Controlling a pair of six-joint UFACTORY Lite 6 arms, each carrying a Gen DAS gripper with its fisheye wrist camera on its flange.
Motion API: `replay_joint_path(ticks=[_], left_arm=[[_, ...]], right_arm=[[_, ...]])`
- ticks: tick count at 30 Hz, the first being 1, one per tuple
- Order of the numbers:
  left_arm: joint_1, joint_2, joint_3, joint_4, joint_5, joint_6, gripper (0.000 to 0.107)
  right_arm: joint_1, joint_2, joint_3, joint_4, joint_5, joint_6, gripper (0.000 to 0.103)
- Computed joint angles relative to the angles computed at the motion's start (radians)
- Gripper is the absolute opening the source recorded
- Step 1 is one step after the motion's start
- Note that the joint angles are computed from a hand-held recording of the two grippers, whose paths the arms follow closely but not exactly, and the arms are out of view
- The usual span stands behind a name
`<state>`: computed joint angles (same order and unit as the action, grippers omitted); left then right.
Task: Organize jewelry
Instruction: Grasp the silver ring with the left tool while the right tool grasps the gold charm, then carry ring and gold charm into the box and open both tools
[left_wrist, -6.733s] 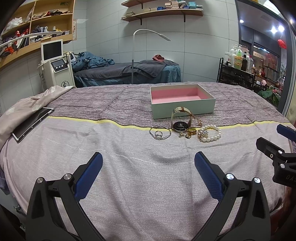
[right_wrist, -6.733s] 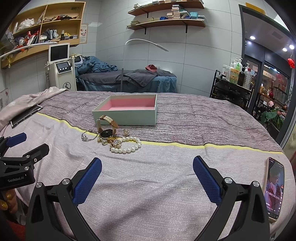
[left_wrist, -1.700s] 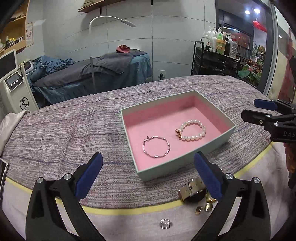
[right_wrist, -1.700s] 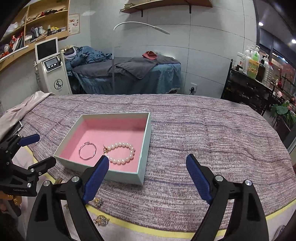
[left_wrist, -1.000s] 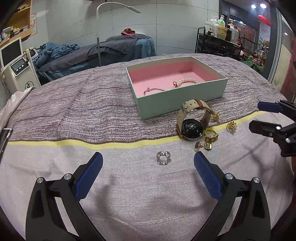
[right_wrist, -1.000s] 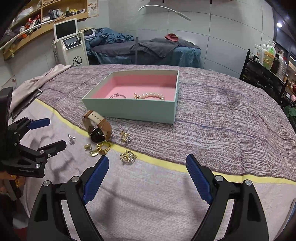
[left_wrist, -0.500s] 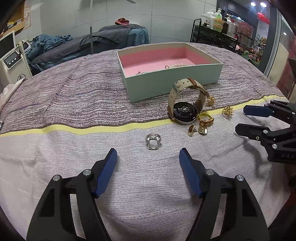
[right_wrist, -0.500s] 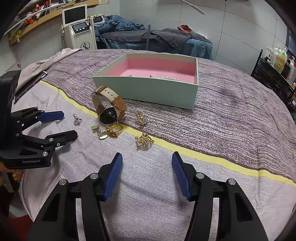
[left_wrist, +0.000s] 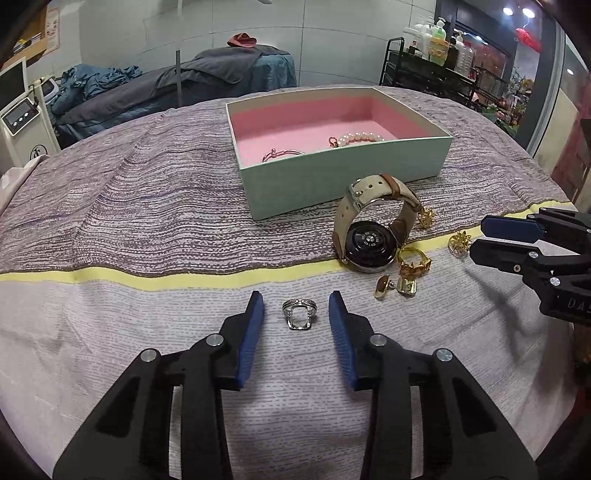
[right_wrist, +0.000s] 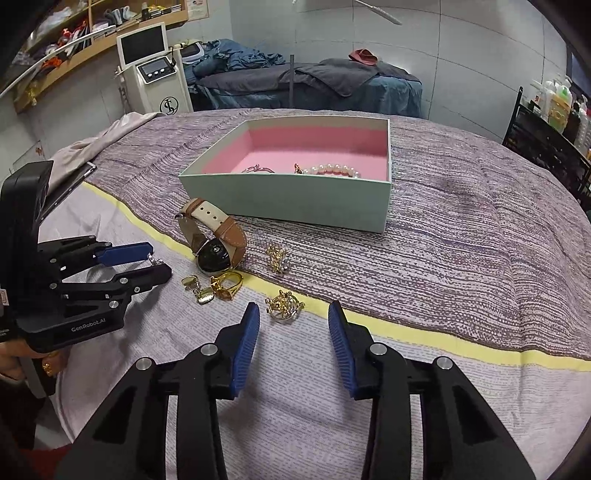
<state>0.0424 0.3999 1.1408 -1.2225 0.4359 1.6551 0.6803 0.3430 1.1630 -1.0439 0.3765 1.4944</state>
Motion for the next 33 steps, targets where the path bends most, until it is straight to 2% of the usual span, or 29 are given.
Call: replay_joint_path(ticks=[4,12,20,24,29,30,33], left_arm=[[0.004,0.011,0.016,0.007,0.011,-0.017,0.025],[0.001,0.033,0.039,0.008,0.021,-0.023,0.019],[0.017,0.024,0.031,-0.011,0.038,-0.008,0.019],[0.038,-0.005,0.011,-0.023,0.065,0.006,0.019],[0.07,-0.027,0.01,-0.005,0.112,-0.014,0.019],[0.078,-0.029,0.011,-0.003,0.121,-0.015,0.019],[0.086,-0.039,0.011,0.004,0.134,-0.023,0.019]], right_arm=[[-0.001,0.024,0.027,0.018,-0.005,-0.038,0.028],[0.001,0.076,0.081,0.053,0.016,-0.108,0.014],[-0.004,0.041,0.043,0.006,-0.004,-0.055,0.014],[-0.042,-0.029,-0.021,0.008,-0.106,-0.03,0.014],[-0.131,-0.109,-0.1,0.171,-0.261,-0.142,0.014],[-0.141,-0.119,-0.108,0.204,-0.271,-0.17,0.014],[-0.14,-0.134,-0.111,0.144,-0.239,-0.115,0.014]])
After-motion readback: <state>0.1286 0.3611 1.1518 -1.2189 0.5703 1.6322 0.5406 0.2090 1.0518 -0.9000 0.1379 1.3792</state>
